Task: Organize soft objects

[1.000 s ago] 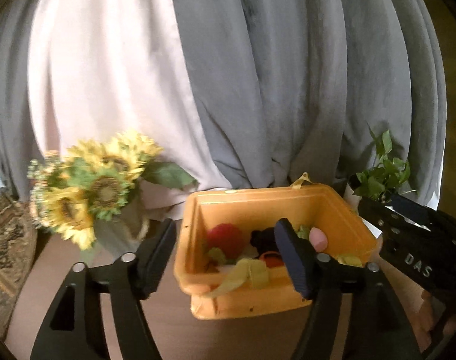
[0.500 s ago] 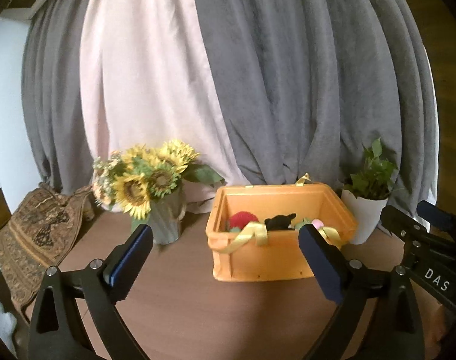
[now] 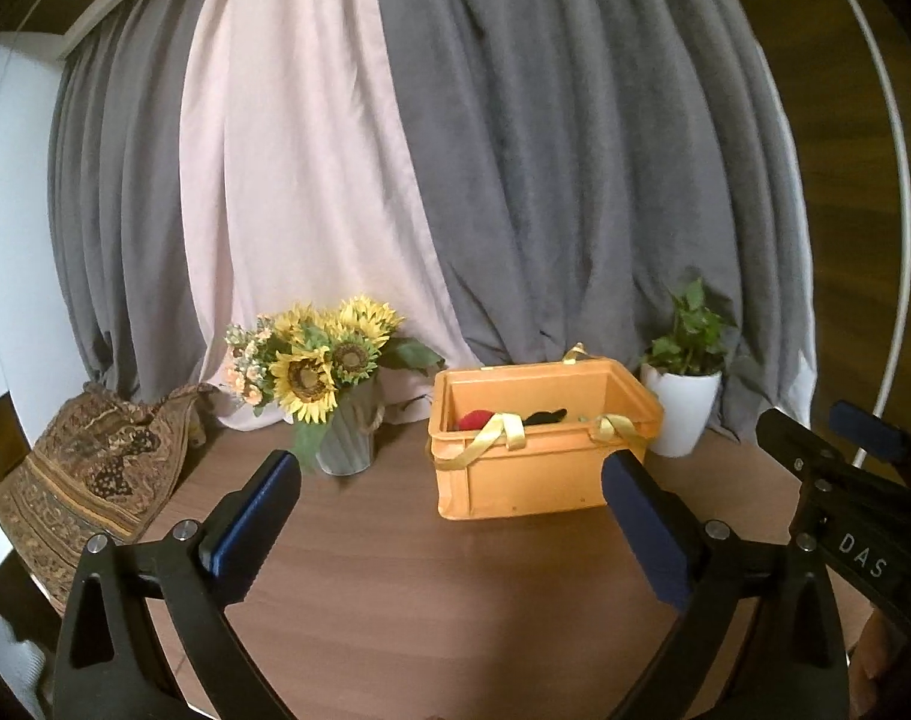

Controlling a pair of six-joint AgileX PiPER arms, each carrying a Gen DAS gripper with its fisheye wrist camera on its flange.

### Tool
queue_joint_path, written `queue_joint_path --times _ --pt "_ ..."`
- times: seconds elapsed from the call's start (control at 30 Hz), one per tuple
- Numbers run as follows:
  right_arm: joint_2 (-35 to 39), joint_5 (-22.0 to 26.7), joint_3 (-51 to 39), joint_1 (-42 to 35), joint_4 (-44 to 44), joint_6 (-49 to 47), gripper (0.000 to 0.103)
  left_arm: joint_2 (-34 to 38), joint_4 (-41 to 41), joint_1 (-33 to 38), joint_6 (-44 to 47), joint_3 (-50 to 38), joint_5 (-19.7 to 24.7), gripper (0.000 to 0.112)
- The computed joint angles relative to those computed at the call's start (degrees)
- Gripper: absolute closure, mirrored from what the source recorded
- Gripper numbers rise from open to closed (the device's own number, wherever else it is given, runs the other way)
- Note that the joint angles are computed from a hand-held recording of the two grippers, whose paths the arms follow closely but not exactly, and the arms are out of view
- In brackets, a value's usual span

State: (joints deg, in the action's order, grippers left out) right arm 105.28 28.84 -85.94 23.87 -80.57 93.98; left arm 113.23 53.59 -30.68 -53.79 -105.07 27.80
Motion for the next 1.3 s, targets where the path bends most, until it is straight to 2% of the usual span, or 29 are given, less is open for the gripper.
queue_joint_path --times 0.1,0.2,0.27,0.4,0.7,0.83,1.0,1.3 --pt "-2.8 3.9 4.2 3.3 -2.3 4.6 0.031 -5.8 5.5 -0.3 -5.5 8.7 -1.9 0.009" --pt "-5.4 9.6 8.1 7.8 -2.9 7.2 0.031 -10.1 5.3 -0.2 -6.1 14.3 -3.5 0.009" --pt "-7.0 11.4 10.0 9.8 -2.5 8.1 0.031 -13.7 7.3 -0.4 -8.5 18.9 -4.7 0.009" --pt "-10.2 16.6 14.1 14.4 -3.3 10.7 0.031 -18.1 12.4 -1.7 -13.8 24.3 -4.3 0.009" --pt "-18.5 24.0 22.9 21.1 -4.6 13.4 0.031 -25.5 18.4 -8.2 -21.0 31.7 1.7 0.009" --pt "-23.4 26.0 27.5 23.4 -4.5 13.2 0.031 -28.4 21.3 -12.9 -25.1 34.9 6.5 0.009" --pt "-29.0 29.3 32.5 27.0 -3.8 12.8 0.031 -31.4 22.3 -18.6 -28.1 38.4 12.2 0.009" --pt "-35.2 36.8 37.9 35.3 -2.8 13.2 0.031 -35.2 23.1 -25.5 -30.8 41.9 19.2 0.009"
